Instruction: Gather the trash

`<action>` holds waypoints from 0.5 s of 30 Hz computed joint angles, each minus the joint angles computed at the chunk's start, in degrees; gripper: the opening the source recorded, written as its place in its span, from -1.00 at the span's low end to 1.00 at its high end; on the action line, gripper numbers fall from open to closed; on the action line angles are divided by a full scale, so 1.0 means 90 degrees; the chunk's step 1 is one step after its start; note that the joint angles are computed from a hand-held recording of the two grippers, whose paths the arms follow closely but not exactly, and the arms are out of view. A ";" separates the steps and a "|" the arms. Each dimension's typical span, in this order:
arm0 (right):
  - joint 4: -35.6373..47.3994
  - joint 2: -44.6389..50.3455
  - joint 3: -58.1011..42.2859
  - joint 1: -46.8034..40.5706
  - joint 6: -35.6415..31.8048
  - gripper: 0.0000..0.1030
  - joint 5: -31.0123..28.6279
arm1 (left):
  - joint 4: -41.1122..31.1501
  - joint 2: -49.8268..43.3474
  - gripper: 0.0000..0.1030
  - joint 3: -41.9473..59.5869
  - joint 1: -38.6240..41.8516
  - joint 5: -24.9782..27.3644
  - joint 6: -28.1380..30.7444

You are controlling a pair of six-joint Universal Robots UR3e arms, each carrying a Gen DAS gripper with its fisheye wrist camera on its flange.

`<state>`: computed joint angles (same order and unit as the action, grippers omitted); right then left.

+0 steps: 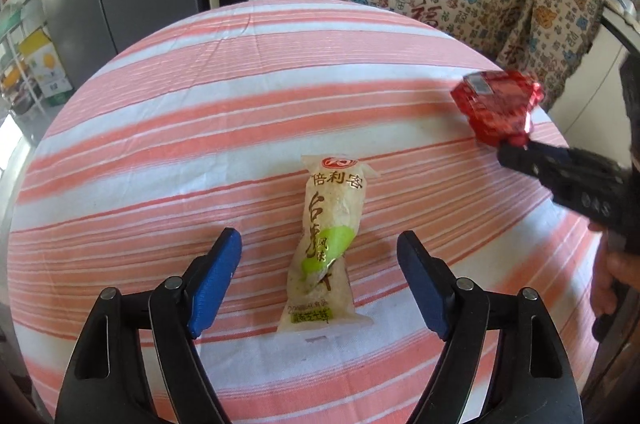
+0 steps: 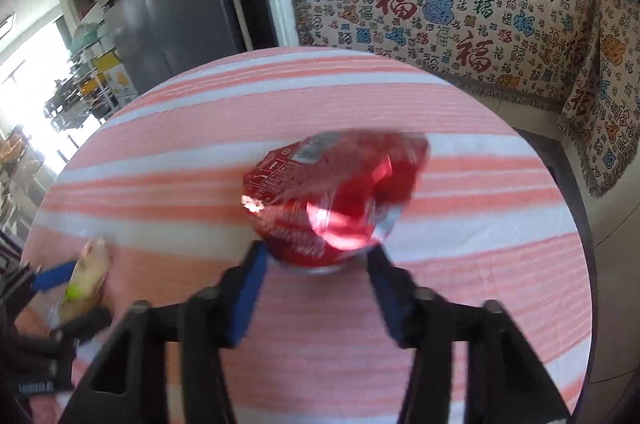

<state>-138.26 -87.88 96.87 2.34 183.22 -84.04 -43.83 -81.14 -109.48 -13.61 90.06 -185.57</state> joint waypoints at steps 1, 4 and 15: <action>0.0060 -0.0467 0.0445 -0.0115 -0.0195 -0.14 0.0202 | -0.0064 0.0085 0.66 -0.0046 0.0058 -0.0110 0.0063; 0.0410 -0.1579 0.1438 -0.0289 -0.0584 -0.15 0.0392 | -0.0144 0.0223 0.68 -0.0144 0.0071 -0.0151 0.0216; 0.0626 -0.2959 0.2352 -0.1172 -0.0655 0.38 0.0968 | -0.0602 0.0712 0.74 -0.0312 0.0794 -0.1202 0.0663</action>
